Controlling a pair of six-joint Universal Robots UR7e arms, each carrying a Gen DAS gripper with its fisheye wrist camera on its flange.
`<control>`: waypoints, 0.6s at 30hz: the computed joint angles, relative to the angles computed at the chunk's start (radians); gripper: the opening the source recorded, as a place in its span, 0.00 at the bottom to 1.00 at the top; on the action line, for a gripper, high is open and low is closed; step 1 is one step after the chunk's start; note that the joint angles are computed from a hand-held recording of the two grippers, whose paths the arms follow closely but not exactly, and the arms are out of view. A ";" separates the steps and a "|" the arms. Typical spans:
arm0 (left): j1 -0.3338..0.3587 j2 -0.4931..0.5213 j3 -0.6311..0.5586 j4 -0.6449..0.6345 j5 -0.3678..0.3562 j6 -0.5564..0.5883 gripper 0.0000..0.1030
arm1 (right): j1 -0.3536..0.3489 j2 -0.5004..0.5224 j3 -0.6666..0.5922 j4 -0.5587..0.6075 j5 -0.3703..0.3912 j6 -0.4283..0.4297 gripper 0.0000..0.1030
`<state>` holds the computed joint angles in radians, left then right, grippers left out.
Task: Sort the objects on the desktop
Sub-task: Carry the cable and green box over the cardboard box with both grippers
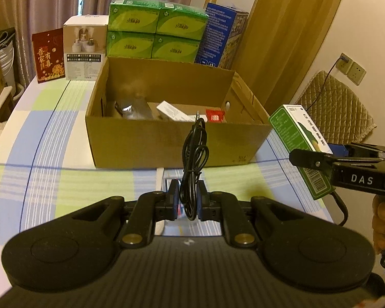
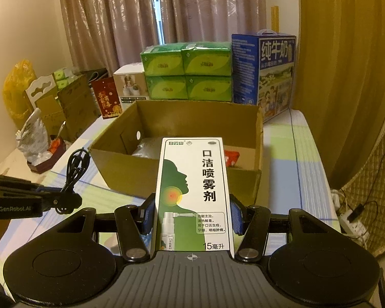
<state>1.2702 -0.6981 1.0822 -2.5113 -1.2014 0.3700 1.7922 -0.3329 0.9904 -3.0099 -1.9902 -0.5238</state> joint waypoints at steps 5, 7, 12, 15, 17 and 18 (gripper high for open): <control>0.003 0.060 -0.118 0.069 0.001 0.020 0.09 | -0.002 0.040 -0.097 0.065 0.001 -0.007 0.51; 0.003 0.084 -0.164 0.097 0.008 0.029 0.09 | -0.003 0.057 -0.141 0.094 0.004 -0.005 0.51; 0.007 0.148 -0.293 0.168 0.022 0.045 0.10 | -0.004 0.108 -0.266 0.160 0.003 -0.022 0.51; 0.009 0.189 -0.380 0.212 0.029 0.054 0.10 | -0.005 0.143 -0.347 0.206 0.001 -0.033 0.51; 0.010 0.218 -0.442 0.244 0.034 0.059 0.10 | -0.006 0.170 -0.410 0.244 0.001 -0.034 0.51; 0.011 0.236 -0.478 0.263 0.037 0.060 0.10 | -0.007 0.186 -0.444 0.263 0.001 -0.034 0.51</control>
<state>1.2812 -0.4625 0.6044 -2.2478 -1.1647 0.4304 1.7854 -0.1472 0.5465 -2.7464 -1.9894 -0.5574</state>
